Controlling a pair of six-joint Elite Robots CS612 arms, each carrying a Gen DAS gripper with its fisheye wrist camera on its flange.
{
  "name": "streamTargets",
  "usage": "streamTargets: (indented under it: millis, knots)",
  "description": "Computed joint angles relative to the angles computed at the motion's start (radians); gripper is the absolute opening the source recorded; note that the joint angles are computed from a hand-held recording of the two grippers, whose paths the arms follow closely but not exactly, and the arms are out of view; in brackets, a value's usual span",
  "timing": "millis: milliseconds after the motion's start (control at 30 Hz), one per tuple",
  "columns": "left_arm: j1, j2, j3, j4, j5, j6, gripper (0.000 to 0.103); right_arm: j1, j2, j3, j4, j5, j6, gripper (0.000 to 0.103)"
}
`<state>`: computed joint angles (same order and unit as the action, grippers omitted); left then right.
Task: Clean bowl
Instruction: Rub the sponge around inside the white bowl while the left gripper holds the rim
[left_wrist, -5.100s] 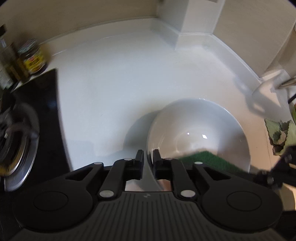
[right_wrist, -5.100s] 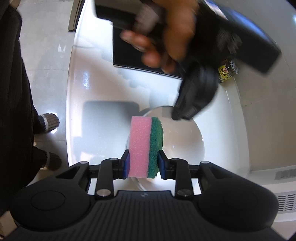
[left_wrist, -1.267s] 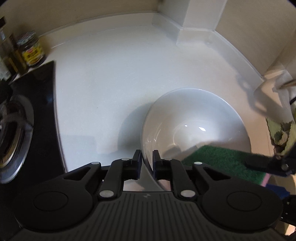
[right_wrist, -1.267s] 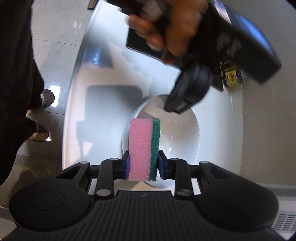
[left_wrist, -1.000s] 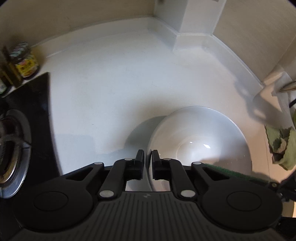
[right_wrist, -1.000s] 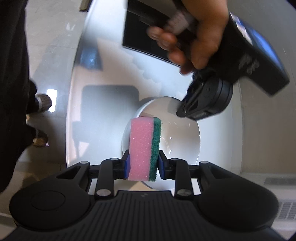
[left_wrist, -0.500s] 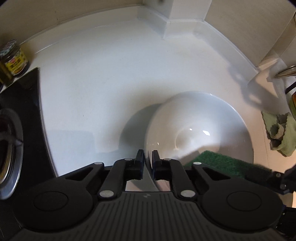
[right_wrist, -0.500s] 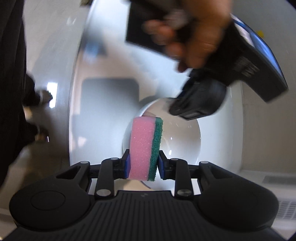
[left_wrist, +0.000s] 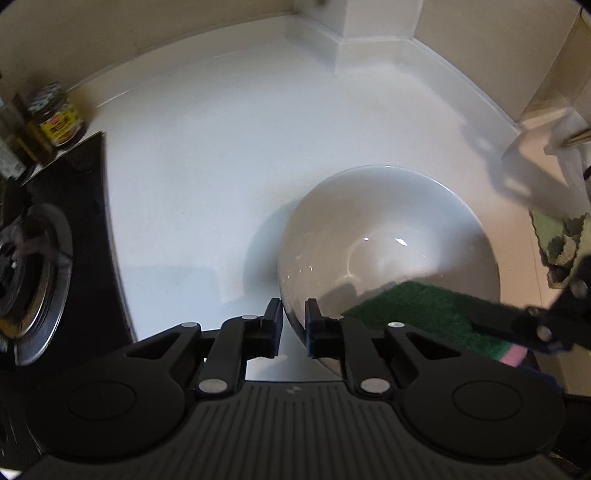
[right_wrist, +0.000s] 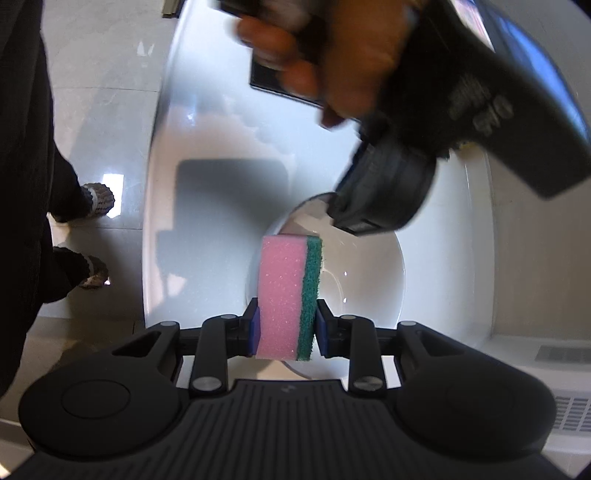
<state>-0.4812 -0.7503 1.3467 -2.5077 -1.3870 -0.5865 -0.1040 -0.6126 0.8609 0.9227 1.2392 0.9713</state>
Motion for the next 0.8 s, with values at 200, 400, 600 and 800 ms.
streamTargets:
  millis: [200,400,600,800]
  knots:
    - [-0.003,0.001,0.005,-0.024,0.03,-0.028,0.018,0.005,-0.005,0.011,-0.03,0.03,0.045,0.025]
    - [-0.028,-0.013,0.047,-0.044,0.071,-0.091,0.018,0.011,-0.007,0.019,-0.028,0.019,0.115,0.025]
    - [-0.001,0.01,0.009,-0.043,0.004,-0.003,0.013,-0.004,-0.017,0.04,-0.049,0.003,0.019,0.025]
    - [-0.003,-0.001,0.019,-0.041,0.005,-0.002,0.019,-0.001,-0.026,0.069,-0.116,0.037,0.03,0.025]
